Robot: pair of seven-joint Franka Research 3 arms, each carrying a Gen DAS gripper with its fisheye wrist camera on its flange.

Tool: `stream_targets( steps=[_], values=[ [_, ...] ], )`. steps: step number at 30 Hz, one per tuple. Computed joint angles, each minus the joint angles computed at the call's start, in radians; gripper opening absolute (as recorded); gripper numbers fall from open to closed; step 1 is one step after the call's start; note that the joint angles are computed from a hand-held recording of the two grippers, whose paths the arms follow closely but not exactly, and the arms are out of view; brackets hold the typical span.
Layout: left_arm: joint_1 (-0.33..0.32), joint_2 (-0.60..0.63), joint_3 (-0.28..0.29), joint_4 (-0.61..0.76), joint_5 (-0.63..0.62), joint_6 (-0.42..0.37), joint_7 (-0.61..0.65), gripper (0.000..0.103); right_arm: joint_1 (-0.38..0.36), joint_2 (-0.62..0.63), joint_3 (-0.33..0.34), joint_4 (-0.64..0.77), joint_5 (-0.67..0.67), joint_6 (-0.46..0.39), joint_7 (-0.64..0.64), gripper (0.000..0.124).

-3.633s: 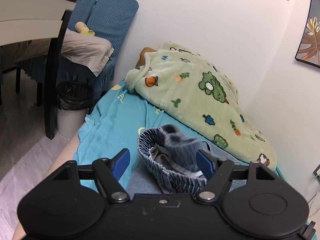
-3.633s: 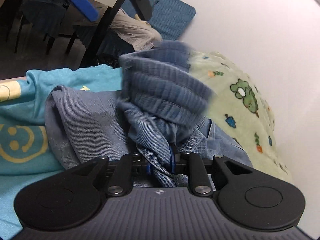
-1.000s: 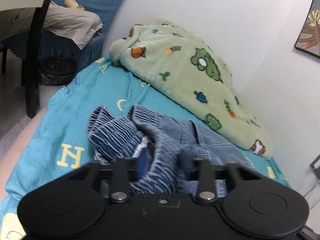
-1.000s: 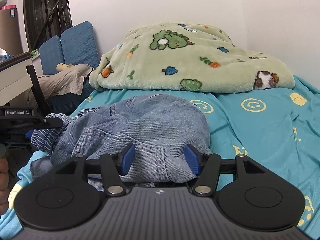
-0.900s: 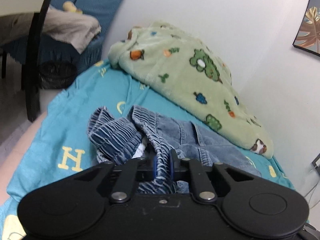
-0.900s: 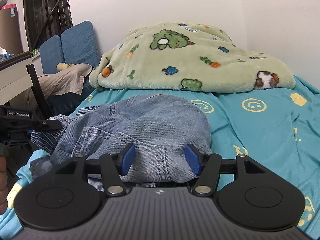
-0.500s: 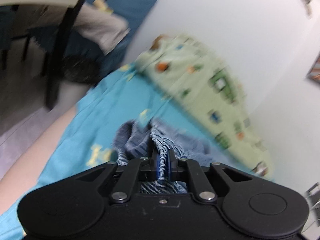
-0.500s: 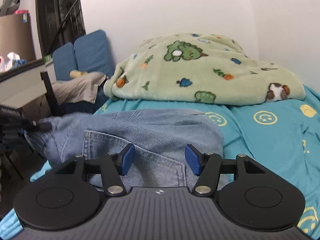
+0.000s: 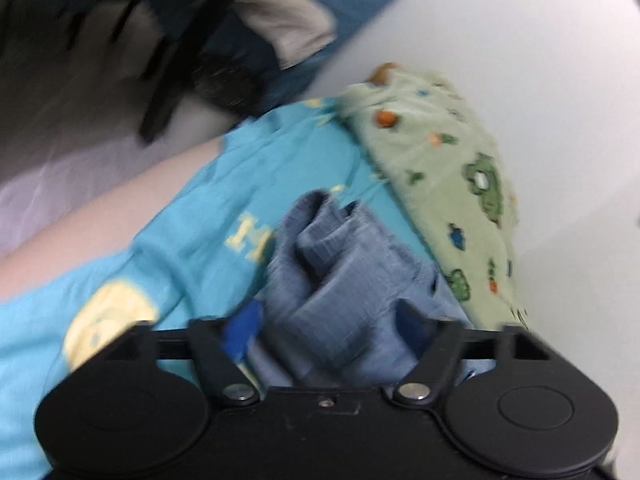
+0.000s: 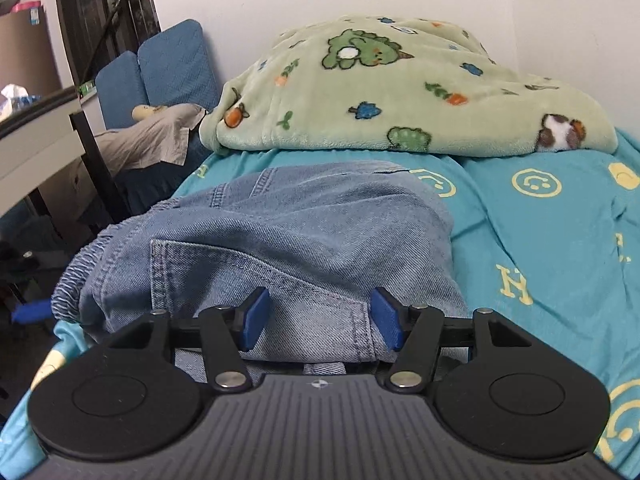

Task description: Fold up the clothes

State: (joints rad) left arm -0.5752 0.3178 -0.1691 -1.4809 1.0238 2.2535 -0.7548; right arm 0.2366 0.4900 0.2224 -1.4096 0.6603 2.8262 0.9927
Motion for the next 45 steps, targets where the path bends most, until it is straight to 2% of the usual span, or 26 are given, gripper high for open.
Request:
stream_targets(
  steps=[3, 8, 13, 15, 17, 20, 22, 24, 26, 27, 29, 31, 34, 35, 36, 38, 40, 43, 45],
  values=[
    [0.023, -0.003, -0.004, -0.034, -0.054, 0.068, -0.072, 0.080, -0.007, -0.004, 0.007, -0.003, 0.014, -0.002, 0.000, 0.060],
    [0.030, 0.023, 0.027, -0.053, -0.013, 0.169, -0.200, 0.081, -0.023, -0.006, 0.023, 0.001, 0.055, -0.004, -0.011, 0.060],
    [0.018, 0.045, 0.055, -0.044, 0.068, 0.180, -0.309, 0.083, -0.086, -0.002, 0.094, 0.017, 0.216, 0.009, -0.111, 0.060],
    [0.019, 0.056, 0.058, -0.034, 0.075, 0.173, -0.326, 0.085, -0.096, 0.010, 0.096, 0.039, 0.278, 0.018, -0.116, 0.060],
    [0.014, 0.064, 0.062, -0.026, 0.087, 0.163, -0.347, 0.086, -0.084, 0.029, 0.068, 0.066, 0.292, 0.031, -0.059, 0.061],
    [0.004, 0.074, 0.063, -0.008, 0.100, 0.134, -0.343, 0.082, -0.052, 0.087, -0.003, 0.137, 0.235, 0.013, 0.135, 0.061],
    [0.000, 0.074, 0.067, -0.005, 0.119, 0.134, -0.343, 0.065, -0.022, 0.132, -0.055, 0.192, 0.144, -0.005, 0.270, 0.063],
    [0.001, 0.074, 0.067, 0.000, 0.132, 0.138, -0.330, 0.058, -0.040, 0.194, -0.040, 0.282, 0.112, -0.091, 0.345, 0.064],
    [0.001, 0.075, 0.068, 0.005, 0.147, 0.143, -0.319, 0.057, -0.060, 0.246, -0.006, 0.349, 0.111, -0.140, 0.384, 0.069],
    [0.003, 0.079, 0.066, 0.011, 0.144, 0.145, -0.306, 0.058, -0.067, 0.272, 0.009, 0.382, 0.114, -0.161, 0.401, 0.077],
    [0.009, 0.086, 0.066, 0.014, 0.135, 0.157, -0.299, 0.063, -0.072, 0.311, 0.029, 0.434, 0.112, -0.190, 0.416, 0.078],
    [0.013, 0.094, 0.072, 0.014, 0.138, 0.180, -0.314, 0.072, -0.073, 0.349, 0.044, 0.488, 0.111, -0.219, 0.429, 0.086],
    [0.018, 0.117, 0.080, 0.034, 0.135, 0.205, -0.298, 0.085, -0.075, 0.375, 0.057, 0.526, 0.109, -0.242, 0.421, 0.088],
    [0.020, 0.129, 0.079, 0.050, 0.122, 0.203, -0.270, 0.085, -0.067, 0.384, 0.047, 0.545, 0.090, -0.257, 0.423, 0.088],
    [0.017, 0.139, 0.078, 0.069, 0.100, 0.181, -0.232, 0.083, -0.058, 0.387, 0.036, 0.551, 0.072, -0.259, 0.428, 0.085],
    [0.006, 0.142, 0.083, 0.079, 0.075, 0.152, -0.215, 0.073, -0.048, 0.369, 0.024, 0.523, 0.054, -0.229, 0.432, 0.069],
    [0.003, 0.144, 0.077, 0.091, 0.033, 0.118, -0.165, 0.052, -0.039, 0.342, 0.018, 0.486, 0.037, -0.192, 0.422, 0.041],
    [-0.013, 0.145, 0.080, 0.112, 0.015, 0.070, -0.107, 0.035, -0.016, 0.294, 0.011, 0.431, -0.002, -0.121, 0.363, 0.031],
    [-0.027, 0.144, 0.083, 0.128, 0.017, 0.039, -0.081, 0.031, -0.007, 0.261, 0.015, 0.391, -0.016, -0.065, 0.320, 0.029]
  ],
)
